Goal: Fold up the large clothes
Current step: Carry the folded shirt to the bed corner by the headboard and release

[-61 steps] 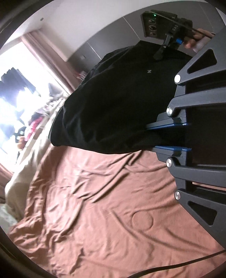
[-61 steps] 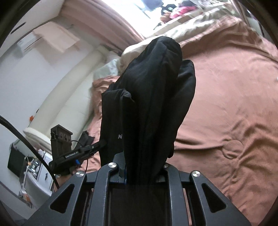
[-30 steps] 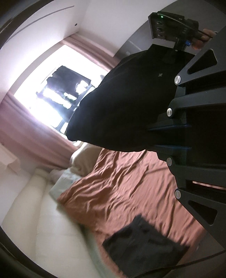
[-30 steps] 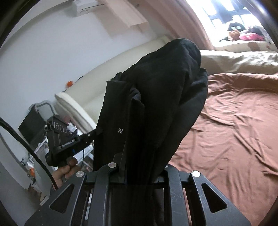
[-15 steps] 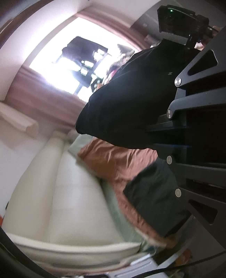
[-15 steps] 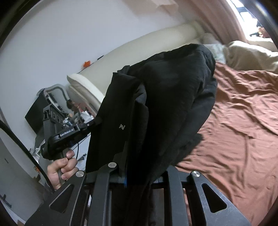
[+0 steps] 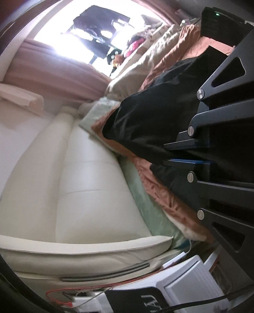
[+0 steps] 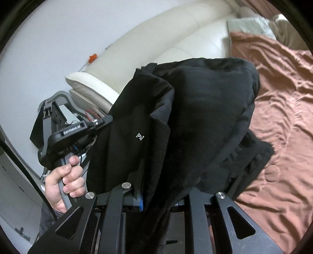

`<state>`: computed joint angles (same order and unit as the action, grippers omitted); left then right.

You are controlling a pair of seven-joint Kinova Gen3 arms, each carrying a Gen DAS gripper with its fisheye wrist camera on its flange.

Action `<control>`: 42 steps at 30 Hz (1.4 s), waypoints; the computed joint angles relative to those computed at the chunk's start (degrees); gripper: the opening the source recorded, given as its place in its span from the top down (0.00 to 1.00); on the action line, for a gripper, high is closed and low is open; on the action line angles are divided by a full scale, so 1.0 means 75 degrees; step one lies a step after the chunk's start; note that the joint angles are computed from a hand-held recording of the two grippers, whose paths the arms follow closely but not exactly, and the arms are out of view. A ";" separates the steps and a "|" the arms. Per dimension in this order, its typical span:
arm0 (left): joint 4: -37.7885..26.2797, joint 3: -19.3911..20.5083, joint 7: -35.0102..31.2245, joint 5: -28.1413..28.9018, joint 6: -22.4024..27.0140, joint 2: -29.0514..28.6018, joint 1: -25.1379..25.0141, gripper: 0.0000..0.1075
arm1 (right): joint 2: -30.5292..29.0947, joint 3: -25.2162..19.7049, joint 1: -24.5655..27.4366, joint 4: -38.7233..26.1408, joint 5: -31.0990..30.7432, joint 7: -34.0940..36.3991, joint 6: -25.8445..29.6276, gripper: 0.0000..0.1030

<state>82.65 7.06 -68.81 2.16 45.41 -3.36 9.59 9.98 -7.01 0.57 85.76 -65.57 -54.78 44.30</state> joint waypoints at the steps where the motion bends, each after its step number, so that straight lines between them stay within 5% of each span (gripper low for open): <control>1: -0.0018 -0.0018 0.0002 -0.0007 -0.0011 0.0087 -0.0020 0.94 | 0.0224 0.0001 -0.0002 -0.0137 -0.0001 0.0018 0.0046 0.87; 9: -0.0114 -0.0150 0.0001 -0.0268 -0.0400 0.1487 -0.0028 0.97 | 0.1952 -0.0606 0.0307 -0.1022 -0.0056 0.0243 -0.0088 0.87; 11: 0.0034 -0.0256 -0.0056 -0.0342 -0.0835 0.1724 0.0085 1.00 | 0.2387 -0.0968 0.0495 -0.1217 0.0098 0.0389 -0.0363 0.87; 14: 0.0486 -0.0133 -0.0281 -0.0390 -0.1767 0.1870 0.0111 1.00 | 0.2723 -0.0448 -0.0079 -0.1568 0.0871 -0.0170 -0.0770 0.87; 17: 0.0872 -0.0357 0.0002 -0.0811 -0.2119 0.2010 0.0501 1.00 | 0.3331 0.0255 -0.0547 -0.2090 0.1683 -0.1067 -0.0561 0.76; 20: 0.1338 -0.0511 0.0368 -0.0998 -0.2281 0.2012 0.0742 1.00 | 0.3785 -0.0281 0.0112 -0.2453 0.1722 -0.1255 0.0049 0.62; 22: 0.1737 -0.0401 0.0431 -0.0797 -0.2549 0.1901 0.0639 1.00 | 0.3822 -0.0681 0.0442 -0.2358 0.2041 -0.1524 -0.0004 0.46; 26: 0.2294 -0.0339 0.0649 -0.0712 -0.2765 0.1704 0.0735 1.00 | 0.3520 -0.0836 0.0673 -0.1945 0.2494 -0.1813 -0.0278 0.31; 34: 0.3171 -0.0287 0.2987 -0.2557 -0.2712 0.1168 0.1397 0.99 | 0.2102 -0.0240 0.0044 -0.0995 0.4200 -0.3133 -0.1505 0.31; 38: 0.3572 -0.0668 0.4230 -0.3515 -0.2699 0.0921 0.2125 0.99 | 0.2113 -0.0665 0.0073 -0.1213 0.4456 -0.3185 -0.1325 0.31; 42: 0.3973 0.0064 0.5071 -0.4063 -0.2740 0.0664 0.1727 0.91 | 0.2397 0.0421 -0.1003 -0.1852 0.5525 -0.4192 -0.0654 0.31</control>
<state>112.44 7.54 -30.78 -28.31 24.86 1.62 22.54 27.96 -3.85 -6.95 71.87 -24.13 -86.23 39.39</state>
